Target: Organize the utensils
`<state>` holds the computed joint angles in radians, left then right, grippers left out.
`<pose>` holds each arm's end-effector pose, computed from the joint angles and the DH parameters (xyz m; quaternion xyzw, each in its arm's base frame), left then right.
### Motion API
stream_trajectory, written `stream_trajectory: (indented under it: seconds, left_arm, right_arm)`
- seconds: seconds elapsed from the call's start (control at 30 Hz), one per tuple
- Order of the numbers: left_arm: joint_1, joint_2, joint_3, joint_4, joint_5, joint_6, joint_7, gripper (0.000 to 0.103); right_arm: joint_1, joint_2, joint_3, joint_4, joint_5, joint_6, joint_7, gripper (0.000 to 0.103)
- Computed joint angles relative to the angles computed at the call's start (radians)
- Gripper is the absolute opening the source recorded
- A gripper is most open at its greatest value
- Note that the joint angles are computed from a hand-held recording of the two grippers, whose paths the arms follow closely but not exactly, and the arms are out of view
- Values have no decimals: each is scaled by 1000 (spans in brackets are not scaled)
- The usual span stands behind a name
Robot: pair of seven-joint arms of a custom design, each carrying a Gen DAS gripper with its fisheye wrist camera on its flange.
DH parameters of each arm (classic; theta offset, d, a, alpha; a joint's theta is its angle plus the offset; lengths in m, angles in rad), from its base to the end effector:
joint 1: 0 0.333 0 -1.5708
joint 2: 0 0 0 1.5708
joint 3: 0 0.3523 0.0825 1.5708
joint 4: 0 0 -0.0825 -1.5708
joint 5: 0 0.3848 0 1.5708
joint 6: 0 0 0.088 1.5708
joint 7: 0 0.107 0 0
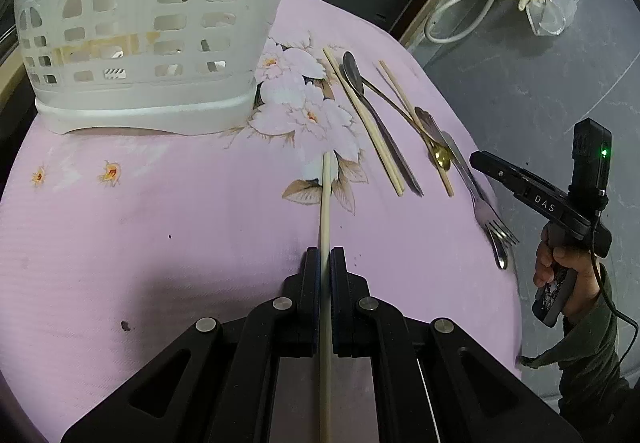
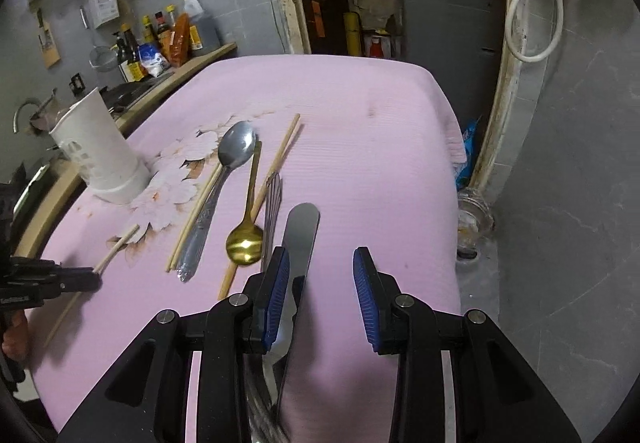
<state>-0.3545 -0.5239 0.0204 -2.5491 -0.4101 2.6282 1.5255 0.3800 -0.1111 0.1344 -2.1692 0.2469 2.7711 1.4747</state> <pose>0.3903 -0.1242 0.5444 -0.6708 0.6652 -0.3259 0.0357 0.4893 0.2677 0.5600 -0.7840 0.5096 -0.1262 0.3313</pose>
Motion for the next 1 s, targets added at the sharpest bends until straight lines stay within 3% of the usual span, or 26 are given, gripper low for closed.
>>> stream_trajectory:
  seconds: [0.17, 0.23, 0.37, 0.6, 0.87, 1.0]
  left_arm:
    - [26, 21, -38, 15, 59, 12, -36, 3]
    - [36, 32, -51, 31, 96, -7, -45, 3]
    - [28, 42, -36, 48, 104, -38, -26, 3]
    - [10, 38, -5, 42, 24, -43, 27, 3]
    - [16, 42, -5, 50, -15, -58, 71, 3]
    - [21, 45, -7, 58, -23, -70, 84, 3]
  right_arm:
    - [32, 48, 4, 65, 48, -1, -123, 31]
    - [43, 76, 10, 105, 52, -16, -165, 24]
    - [57, 146, 19, 202, 9, -87, -201, 20]
    - [78, 265, 0, 359, -132, -243, -146, 13]
    - [55, 213, 1, 296, -48, -253, -188, 13]
    - [61, 227, 0, 326, -83, -294, -160, 13]
